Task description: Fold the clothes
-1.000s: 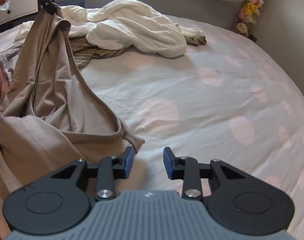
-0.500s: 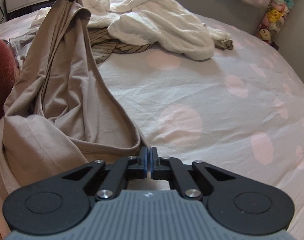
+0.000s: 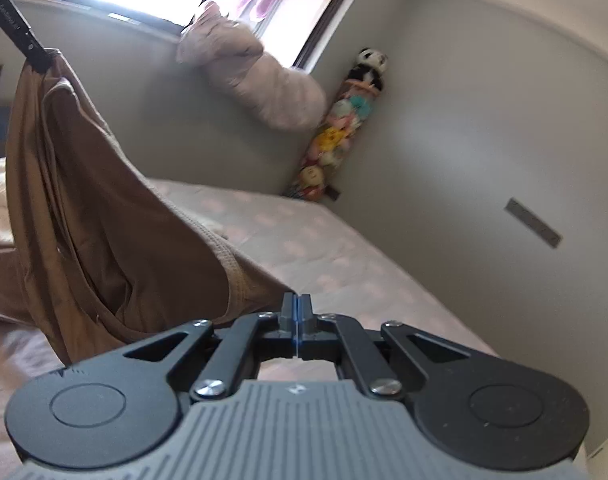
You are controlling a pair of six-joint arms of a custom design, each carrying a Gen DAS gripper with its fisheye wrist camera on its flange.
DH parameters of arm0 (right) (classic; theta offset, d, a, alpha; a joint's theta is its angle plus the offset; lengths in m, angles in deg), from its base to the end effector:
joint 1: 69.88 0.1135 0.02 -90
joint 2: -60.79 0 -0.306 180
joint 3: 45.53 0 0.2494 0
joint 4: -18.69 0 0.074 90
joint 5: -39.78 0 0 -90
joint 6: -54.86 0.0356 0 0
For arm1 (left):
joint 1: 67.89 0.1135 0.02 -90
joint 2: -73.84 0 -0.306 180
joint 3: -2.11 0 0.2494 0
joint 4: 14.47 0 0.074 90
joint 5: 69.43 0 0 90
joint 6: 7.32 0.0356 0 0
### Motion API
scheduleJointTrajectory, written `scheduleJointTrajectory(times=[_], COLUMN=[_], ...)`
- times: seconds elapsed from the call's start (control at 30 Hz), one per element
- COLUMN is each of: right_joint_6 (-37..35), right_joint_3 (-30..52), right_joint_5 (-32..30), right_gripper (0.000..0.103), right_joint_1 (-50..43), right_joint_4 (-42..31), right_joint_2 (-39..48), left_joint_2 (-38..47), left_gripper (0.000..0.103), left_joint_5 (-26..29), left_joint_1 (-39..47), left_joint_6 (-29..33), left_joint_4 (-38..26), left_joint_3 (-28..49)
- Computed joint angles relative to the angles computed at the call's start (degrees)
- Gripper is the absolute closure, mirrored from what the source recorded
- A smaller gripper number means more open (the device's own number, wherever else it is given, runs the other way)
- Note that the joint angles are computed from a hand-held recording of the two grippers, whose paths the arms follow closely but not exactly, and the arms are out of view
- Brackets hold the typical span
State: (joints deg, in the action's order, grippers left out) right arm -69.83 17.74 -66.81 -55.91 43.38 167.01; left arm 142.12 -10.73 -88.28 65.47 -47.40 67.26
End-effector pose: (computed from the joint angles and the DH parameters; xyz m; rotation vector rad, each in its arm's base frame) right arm 0.3767 0.1042 0.2035 -0.9478 1.6188 0.0250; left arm 0.2316 -0.0664 0.3227 -0.2391 2.0912 0.2109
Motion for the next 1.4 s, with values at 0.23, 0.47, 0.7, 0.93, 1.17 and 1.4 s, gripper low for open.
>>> scheduleJointTrajectory(times=[0.23,0.47,0.7,0.93,1.17,1.4], right_joint_6=[5.81,10.76,12.20,14.35,20.46,12.77], right_joint_3=[-6.12,-10.04,-14.02,-17.35,-17.68,-20.23], right_joint_5=[1.51,0.79,-3.35,-11.74,-21.31,-24.00], right_gripper=[0.103,0.103,0.103,0.103,0.103,0.103], right_joint_1=[-6.89,-15.45,-23.46,-34.07,-45.34,-44.07], right_joint_4=[2.71,0.76,-3.98,-6.56,-6.69,-13.74], right_joint_2=[-17.59,-32.91,-43.56,-53.15,-59.87,-57.60], left_joint_2=[-2.07,-2.29,-3.83,-6.99,-7.31,-3.91], left_gripper=[0.102,0.102,0.102,0.102,0.102,0.102], left_joint_5=[-10.48,-19.12,-19.48,-25.60,-28.65,-19.83], left_joint_1=[-13.70,-26.06,-29.28,-36.49,-40.24,-32.75], left_joint_6=[3.22,7.16,6.87,8.66,12.55,2.42], left_joint_4=[-0.63,3.53,5.98,7.46,11.09,4.58], left_joint_3=[8.07,10.99,8.37,7.13,7.16,4.31])
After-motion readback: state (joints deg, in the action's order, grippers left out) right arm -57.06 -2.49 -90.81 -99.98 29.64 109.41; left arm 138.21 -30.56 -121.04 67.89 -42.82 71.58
